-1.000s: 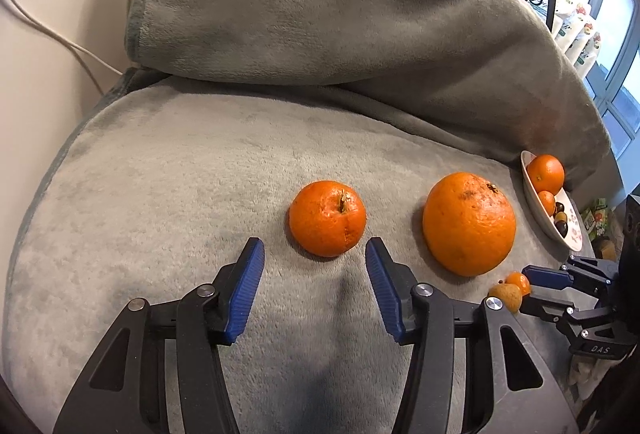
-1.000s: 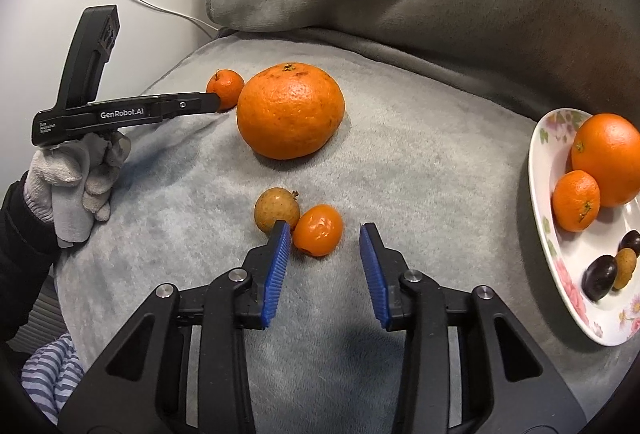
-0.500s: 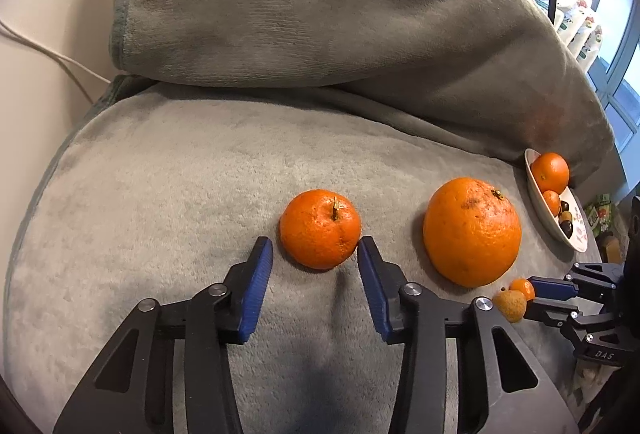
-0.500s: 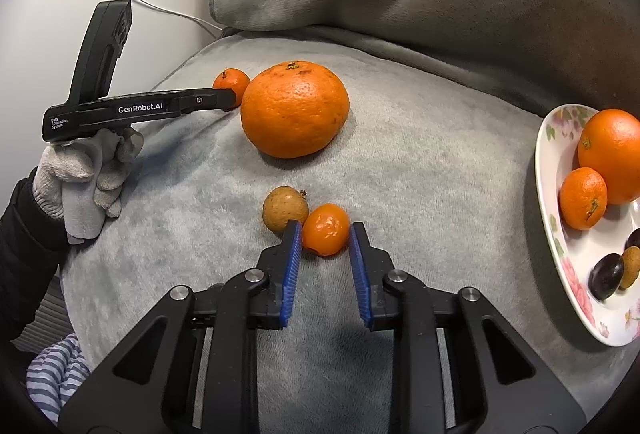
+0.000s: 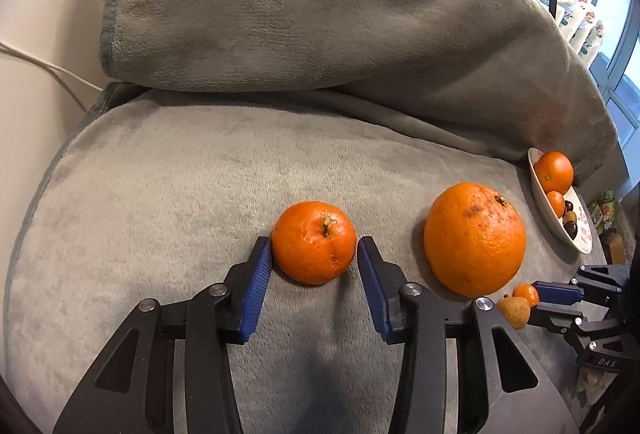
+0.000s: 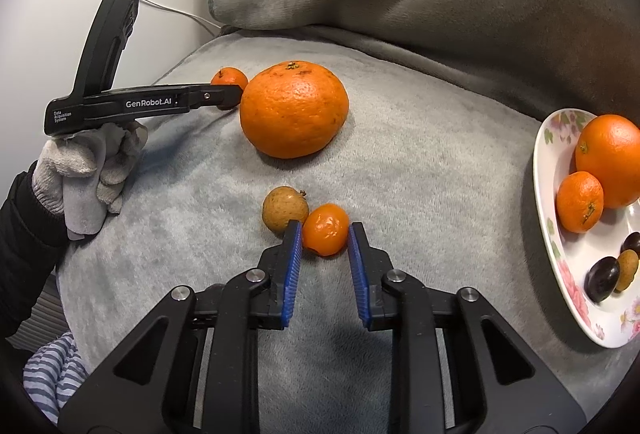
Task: Organize fruits
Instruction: 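Close the right tool on a small tangerine while the left tool grasps a medium tangerine, then lift both tangerines and carry them over the plate with both tools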
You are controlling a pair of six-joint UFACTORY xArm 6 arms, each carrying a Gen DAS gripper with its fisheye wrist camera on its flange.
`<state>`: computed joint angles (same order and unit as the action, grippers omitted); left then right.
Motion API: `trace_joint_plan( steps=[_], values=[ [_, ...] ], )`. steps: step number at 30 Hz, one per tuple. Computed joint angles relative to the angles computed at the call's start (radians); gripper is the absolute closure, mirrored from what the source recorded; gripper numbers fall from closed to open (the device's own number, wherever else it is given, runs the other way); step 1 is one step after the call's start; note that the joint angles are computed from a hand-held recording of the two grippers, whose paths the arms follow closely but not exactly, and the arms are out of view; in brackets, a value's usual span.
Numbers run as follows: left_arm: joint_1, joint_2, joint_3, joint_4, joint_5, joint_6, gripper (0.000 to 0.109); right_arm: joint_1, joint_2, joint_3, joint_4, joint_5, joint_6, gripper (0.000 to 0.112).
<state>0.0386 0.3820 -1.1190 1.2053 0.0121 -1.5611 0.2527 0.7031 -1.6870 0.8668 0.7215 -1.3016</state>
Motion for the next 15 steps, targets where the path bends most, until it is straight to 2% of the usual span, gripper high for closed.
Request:
trace_joint_plan(
  steps=[5,15],
  values=[
    [-0.007,0.012,-0.019,0.019,0.016,-0.013,0.068,0.002,0.001,-0.001,-0.003,-0.008,0.003,0.088],
    [0.01,-0.01,-0.013,0.194,0.004,-0.209,0.069,-0.004,-0.021,0.029,0.01,-0.052,-0.007,0.089]
  ],
)
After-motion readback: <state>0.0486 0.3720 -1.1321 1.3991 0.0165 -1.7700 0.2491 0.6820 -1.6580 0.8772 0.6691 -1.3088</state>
